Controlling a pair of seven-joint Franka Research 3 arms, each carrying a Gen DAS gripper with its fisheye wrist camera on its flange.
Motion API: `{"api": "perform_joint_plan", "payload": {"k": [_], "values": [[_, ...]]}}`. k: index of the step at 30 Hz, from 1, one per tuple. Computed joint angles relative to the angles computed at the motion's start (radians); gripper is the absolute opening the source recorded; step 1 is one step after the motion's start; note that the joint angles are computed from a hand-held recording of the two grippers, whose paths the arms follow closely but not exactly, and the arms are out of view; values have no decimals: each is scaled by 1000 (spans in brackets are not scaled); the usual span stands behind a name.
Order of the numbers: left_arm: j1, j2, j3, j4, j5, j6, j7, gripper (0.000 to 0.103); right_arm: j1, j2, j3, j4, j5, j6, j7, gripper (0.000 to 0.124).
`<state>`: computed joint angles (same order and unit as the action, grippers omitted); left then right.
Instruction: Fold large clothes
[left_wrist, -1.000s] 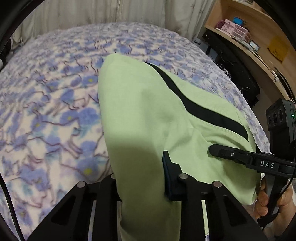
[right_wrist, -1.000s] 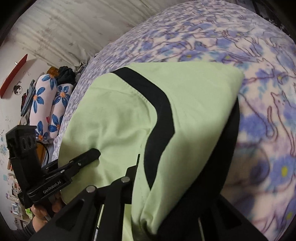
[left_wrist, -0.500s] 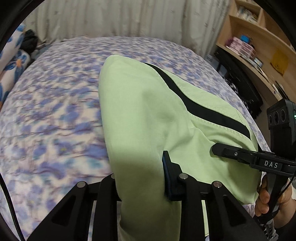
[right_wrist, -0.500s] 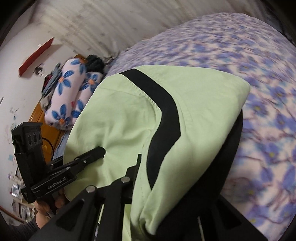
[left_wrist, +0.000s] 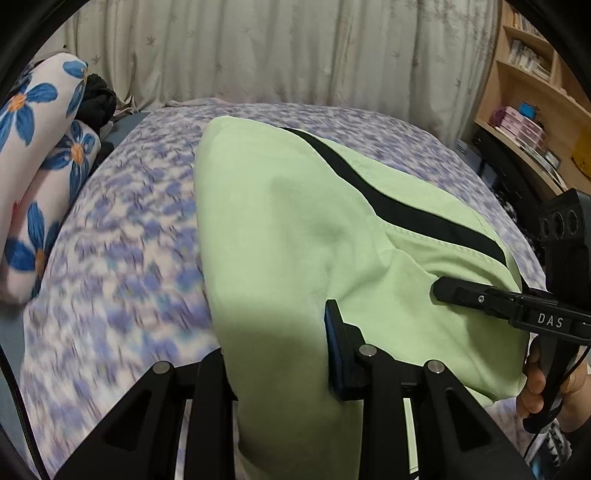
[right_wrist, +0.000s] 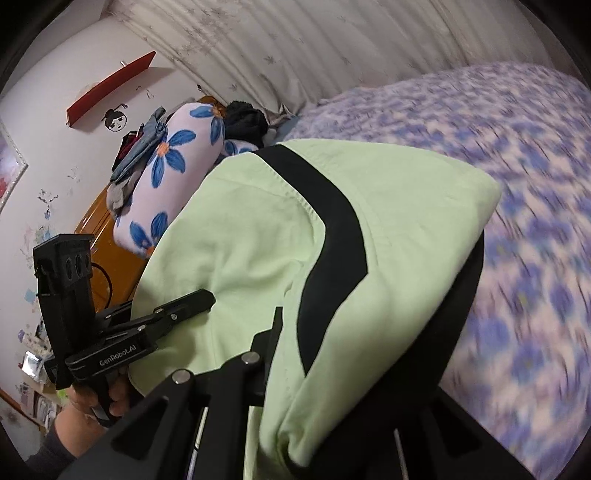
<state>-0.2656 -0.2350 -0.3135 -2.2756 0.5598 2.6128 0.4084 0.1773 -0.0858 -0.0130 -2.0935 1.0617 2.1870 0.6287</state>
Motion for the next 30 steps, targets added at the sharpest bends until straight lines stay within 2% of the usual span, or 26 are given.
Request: {"api": "perform_joint_plan", "payload": {"k": [3,5,7,10,12,13,14,15,16,17,18,20,22,24,26,29,30], "values": [[55,95,57,68,55,57,100,26,19,140,31,133,49,73,16,11],[79,167,74,123,98,74,132,27,21,228,54,219,65,117,16,11],[97,242,102,177,107,100,181,28,15,339,76,328,59,130,48,11],[118,363,139,252,53,123,275,32,-5,514,107,494,15,95,171,14],[120,447,164,296,32,103,286,39,23,607,95,569,-122,107,274,17],[111,511,183,342,33,36,270,47,37,655,82,613,-200,81,345,20],[82,547,211,369,13,-24,255,64,42,689,75,645,-256,51,395,32],[85,570,220,365,44,-27,181,73,28,706,87,652,-263,35,401,39],[65,564,249,346,101,-2,101,90,3,705,111,642,-245,35,380,42],[40,551,287,319,184,23,-13,98,-15,696,128,629,-240,39,365,42],[47,539,290,297,203,48,-56,98,-28,687,138,620,-250,36,362,42],[56,516,285,277,222,35,-94,98,-38,658,141,601,-289,34,369,43],[49,483,285,258,286,-3,-156,96,-47,615,143,563,-303,55,362,43],[46,435,275,230,359,-34,-228,90,-48,538,143,475,-290,144,336,43],[53,382,250,195,406,-42,-283,76,-42,474,148,400,-267,246,291,43],[71,333,205,159,400,-47,-287,23,-11,398,159,312,-255,377,229,43],[73,334,190,159,385,-52,-282,17,4,382,161,293,-259,405,223,43]]}}
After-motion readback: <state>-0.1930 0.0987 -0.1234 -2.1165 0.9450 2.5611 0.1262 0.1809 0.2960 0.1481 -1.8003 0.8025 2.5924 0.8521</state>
